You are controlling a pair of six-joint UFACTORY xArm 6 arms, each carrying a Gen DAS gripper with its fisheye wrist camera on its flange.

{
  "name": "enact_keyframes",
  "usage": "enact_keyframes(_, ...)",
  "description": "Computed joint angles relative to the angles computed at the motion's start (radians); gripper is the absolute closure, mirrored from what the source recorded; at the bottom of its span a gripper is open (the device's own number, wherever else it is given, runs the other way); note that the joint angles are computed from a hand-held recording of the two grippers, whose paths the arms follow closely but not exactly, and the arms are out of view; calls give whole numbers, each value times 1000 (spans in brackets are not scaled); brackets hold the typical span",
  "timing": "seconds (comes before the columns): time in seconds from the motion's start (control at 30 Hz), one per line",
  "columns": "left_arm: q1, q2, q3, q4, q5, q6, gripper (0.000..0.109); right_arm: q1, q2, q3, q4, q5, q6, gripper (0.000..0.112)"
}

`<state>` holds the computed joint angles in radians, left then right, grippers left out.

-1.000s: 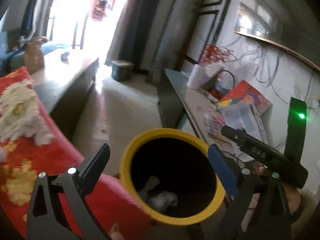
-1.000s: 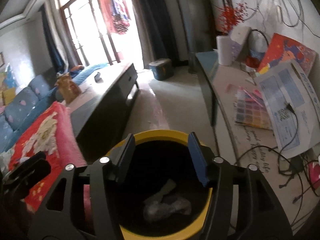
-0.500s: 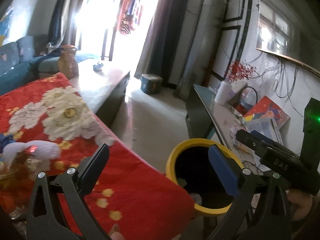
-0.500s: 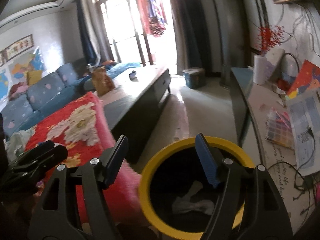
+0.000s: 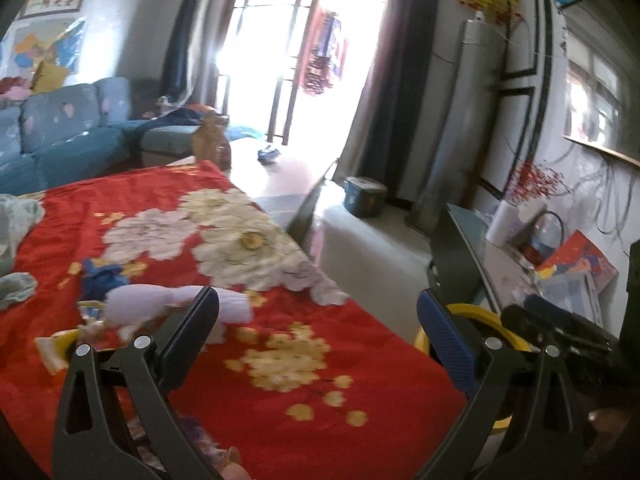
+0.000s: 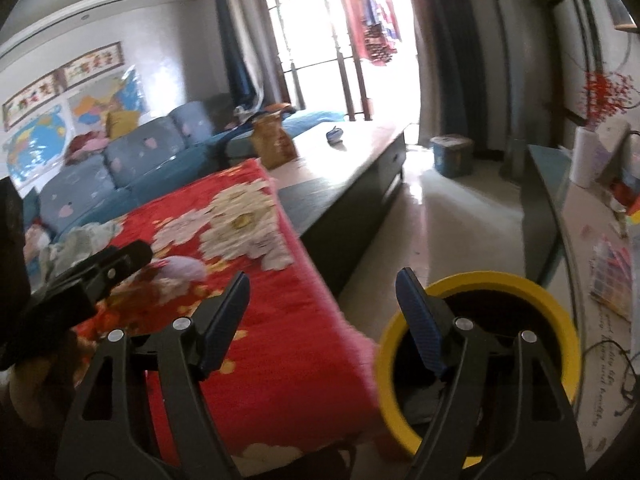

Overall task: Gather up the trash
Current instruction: 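Move both tools back over the wrappers on the bedspread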

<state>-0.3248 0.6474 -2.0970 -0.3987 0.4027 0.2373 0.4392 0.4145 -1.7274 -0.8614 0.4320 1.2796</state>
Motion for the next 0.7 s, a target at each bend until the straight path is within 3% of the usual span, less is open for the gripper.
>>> enact_keyframes(0.37,76,-64,107,17,-64,-56,12,70,134,-172,224,-12,-260,45)
enact_keyframes(0.7,159,-102,157,86,-84,-155,12,138,278,-382,465,32,-539,45)
